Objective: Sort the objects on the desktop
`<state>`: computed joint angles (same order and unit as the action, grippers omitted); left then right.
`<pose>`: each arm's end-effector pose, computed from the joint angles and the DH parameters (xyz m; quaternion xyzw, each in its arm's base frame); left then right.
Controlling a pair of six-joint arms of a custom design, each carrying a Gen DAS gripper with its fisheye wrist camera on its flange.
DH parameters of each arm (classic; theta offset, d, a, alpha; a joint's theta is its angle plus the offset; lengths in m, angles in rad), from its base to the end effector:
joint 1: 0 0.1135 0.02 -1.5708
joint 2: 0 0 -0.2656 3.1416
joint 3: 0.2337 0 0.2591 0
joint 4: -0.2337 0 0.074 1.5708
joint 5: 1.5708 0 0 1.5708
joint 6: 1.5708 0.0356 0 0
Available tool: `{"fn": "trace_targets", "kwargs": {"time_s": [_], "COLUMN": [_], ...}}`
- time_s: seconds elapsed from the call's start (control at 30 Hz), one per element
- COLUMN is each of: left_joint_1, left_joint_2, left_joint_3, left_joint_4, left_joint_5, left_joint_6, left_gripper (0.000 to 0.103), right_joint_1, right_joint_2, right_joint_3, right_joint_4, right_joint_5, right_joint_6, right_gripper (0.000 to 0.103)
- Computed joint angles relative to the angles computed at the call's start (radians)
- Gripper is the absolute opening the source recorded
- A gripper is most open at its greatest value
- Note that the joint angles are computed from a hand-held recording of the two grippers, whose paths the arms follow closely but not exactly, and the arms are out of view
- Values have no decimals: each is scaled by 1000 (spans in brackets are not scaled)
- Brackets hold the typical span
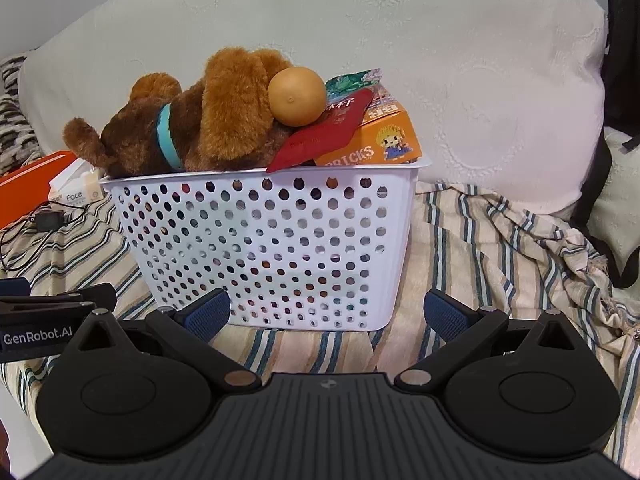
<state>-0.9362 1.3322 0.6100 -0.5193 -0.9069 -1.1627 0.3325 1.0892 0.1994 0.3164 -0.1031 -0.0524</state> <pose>0.1513 -0.1582 0.1592 -0.1715 0.8730 0.0875 0.4481 0.1824 0.0668 0.1315 -0.1919 0.8561 0.1115 0.4667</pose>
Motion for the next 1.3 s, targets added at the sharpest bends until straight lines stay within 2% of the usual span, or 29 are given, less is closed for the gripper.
{"fn": "trace_targets", "kwargs": {"time_s": [0.53, 0.9, 1.17, 1.3], "left_joint_1": [8, 11, -1, 2], "left_joint_2": [16, 1, -3, -30], "left_joint_3": [-5, -22, -23, -48], "left_joint_4": [-15, 23, 27, 73], "left_joint_5": [9, 6, -30, -26], "left_joint_6": [-41, 6, 0, 37], "left_gripper": [103, 103, 103, 103], "right_joint_1": [0, -5, -7, -8], "right_joint_2": [36, 61, 65, 73], "right_joint_3": [-5, -5, -5, -2], "right_joint_4": [24, 44, 46, 51], "right_joint_5": [-7, -8, -9, -7], "right_joint_6": [12, 21, 26, 27], "right_gripper": [103, 103, 103, 103]}}
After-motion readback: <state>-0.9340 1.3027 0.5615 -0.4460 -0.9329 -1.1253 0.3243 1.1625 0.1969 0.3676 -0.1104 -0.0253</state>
